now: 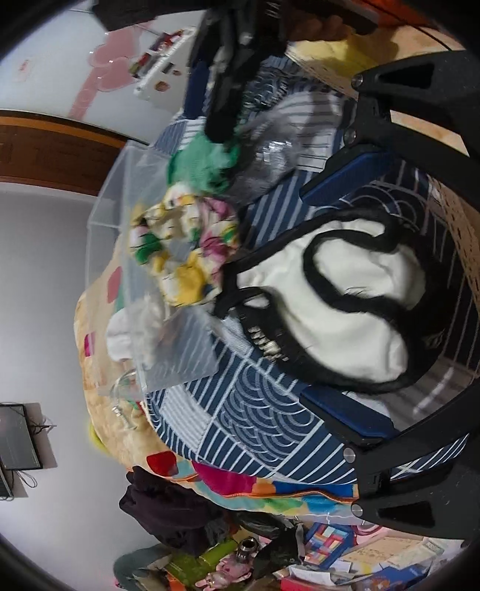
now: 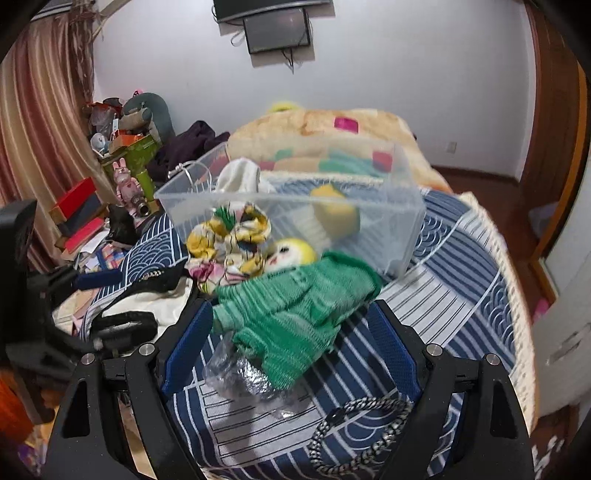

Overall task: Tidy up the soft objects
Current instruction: 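Grasp the white cloth with black straps with the left tool while the right tool grasps the green glove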

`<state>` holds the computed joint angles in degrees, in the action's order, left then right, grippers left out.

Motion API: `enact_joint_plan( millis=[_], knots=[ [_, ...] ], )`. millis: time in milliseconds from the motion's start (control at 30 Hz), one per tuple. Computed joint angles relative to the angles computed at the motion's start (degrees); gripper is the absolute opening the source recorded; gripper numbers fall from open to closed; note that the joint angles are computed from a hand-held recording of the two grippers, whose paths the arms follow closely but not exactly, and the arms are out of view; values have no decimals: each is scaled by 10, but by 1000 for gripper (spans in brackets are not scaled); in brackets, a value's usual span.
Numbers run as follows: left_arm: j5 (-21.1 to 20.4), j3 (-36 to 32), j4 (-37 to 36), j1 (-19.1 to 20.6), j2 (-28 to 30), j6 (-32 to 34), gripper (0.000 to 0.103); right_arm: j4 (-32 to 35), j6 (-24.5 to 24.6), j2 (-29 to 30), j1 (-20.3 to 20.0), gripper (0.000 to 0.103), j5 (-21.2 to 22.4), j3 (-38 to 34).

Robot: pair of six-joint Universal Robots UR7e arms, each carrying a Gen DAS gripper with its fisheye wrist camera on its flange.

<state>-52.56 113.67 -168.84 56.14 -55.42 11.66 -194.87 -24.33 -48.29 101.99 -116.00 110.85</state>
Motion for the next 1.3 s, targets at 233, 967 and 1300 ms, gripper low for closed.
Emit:
enact_joint_plan(
  millis=[233, 967, 1300],
  knots=[
    [13, 4, -3, 5, 1, -29, 100, 4, 11, -4, -11, 82, 21, 11],
    [-1, 13, -55, 29, -9, -55, 64, -13, -2, -13, -22, 12, 39, 25],
    [-34, 32, -43, 19, -29, -43, 35, 0, 35, -27, -23, 55, 35, 29]
  ],
)
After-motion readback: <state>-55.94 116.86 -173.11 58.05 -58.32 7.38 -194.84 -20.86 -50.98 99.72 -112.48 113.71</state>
